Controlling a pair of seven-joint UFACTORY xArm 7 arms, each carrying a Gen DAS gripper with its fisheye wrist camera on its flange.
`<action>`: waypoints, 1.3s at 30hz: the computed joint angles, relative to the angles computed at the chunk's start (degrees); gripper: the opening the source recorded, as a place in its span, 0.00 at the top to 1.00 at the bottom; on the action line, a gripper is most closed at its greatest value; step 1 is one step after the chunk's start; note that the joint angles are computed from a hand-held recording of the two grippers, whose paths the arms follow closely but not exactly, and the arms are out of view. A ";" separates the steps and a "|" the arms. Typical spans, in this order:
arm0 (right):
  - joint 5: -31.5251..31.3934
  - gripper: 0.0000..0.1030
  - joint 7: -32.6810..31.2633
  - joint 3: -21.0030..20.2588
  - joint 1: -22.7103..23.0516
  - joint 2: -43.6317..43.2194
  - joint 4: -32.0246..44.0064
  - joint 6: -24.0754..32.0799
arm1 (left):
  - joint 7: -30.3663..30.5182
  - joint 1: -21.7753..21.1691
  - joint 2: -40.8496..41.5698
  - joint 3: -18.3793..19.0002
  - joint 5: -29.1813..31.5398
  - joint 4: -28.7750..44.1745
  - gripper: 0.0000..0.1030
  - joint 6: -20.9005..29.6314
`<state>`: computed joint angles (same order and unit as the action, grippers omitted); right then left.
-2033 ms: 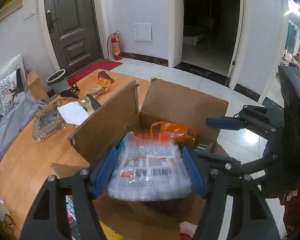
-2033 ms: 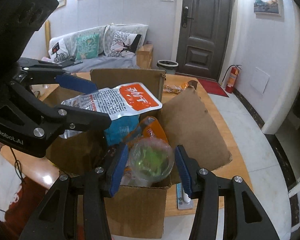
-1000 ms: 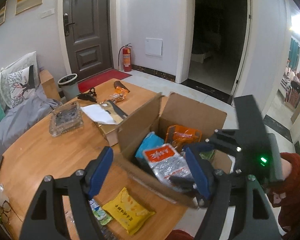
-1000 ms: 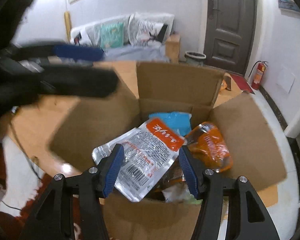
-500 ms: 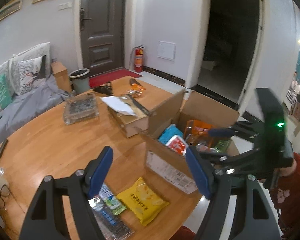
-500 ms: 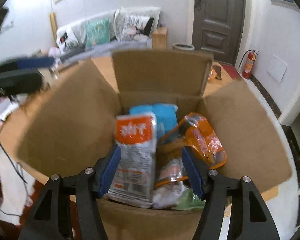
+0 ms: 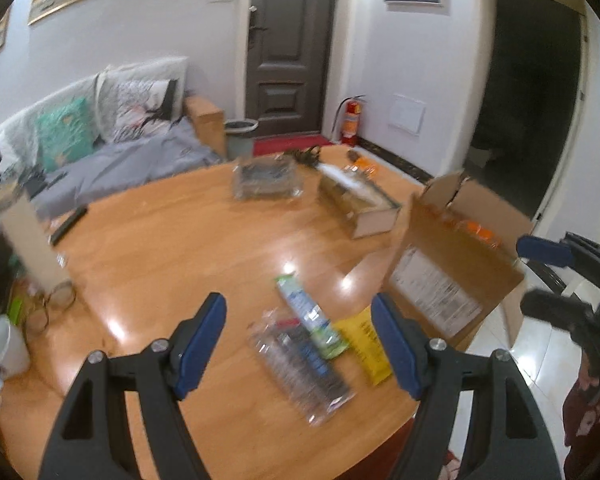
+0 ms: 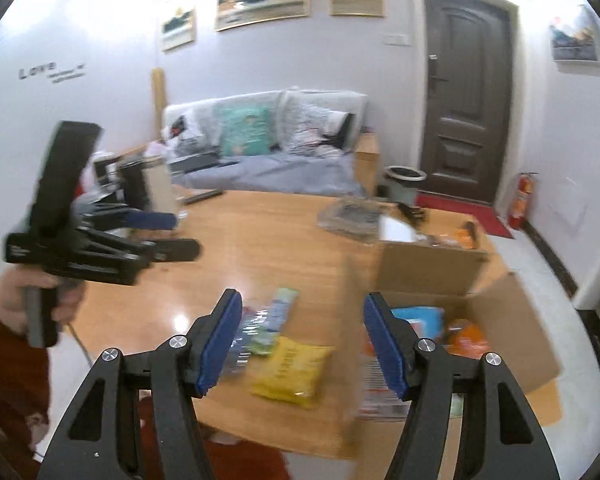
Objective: Organize snacks
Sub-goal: 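Move both tools back from the box to the remaining snacks, then grasp the clear peanut brittle bar with the left tool while the right tool grasps the yellow cracker bag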
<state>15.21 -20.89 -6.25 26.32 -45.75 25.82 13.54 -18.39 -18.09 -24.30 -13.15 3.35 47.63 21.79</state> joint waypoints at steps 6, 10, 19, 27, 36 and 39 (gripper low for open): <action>0.65 0.42 5.80 4.83 1.62 5.35 -3.45 -4.57 | -0.60 -0.82 -0.91 1.20 -2.46 -7.93 0.30 -2.91; 0.80 0.41 10.29 4.64 2.22 12.41 -5.32 -10.01 | 0.69 -2.47 2.33 2.33 -4.40 -10.44 0.40 -5.03; -6.89 0.37 21.20 16.86 -13.41 29.39 -4.68 -22.31 | -3.58 -1.44 13.14 0.52 -1.70 -7.62 0.56 -7.60; -8.33 0.31 21.33 23.17 -20.46 35.81 -3.42 -29.49 | -9.48 -0.47 17.67 -0.17 6.17 -3.35 0.56 -7.34; 6.86 0.30 10.68 29.72 -22.22 38.57 -2.20 -32.69 | -20.35 -0.97 21.80 0.13 17.03 1.30 0.43 -5.62; 15.50 0.30 6.42 32.51 -22.84 39.13 -1.12 -32.91 | -24.84 -1.32 21.89 0.30 22.67 1.75 0.43 -4.22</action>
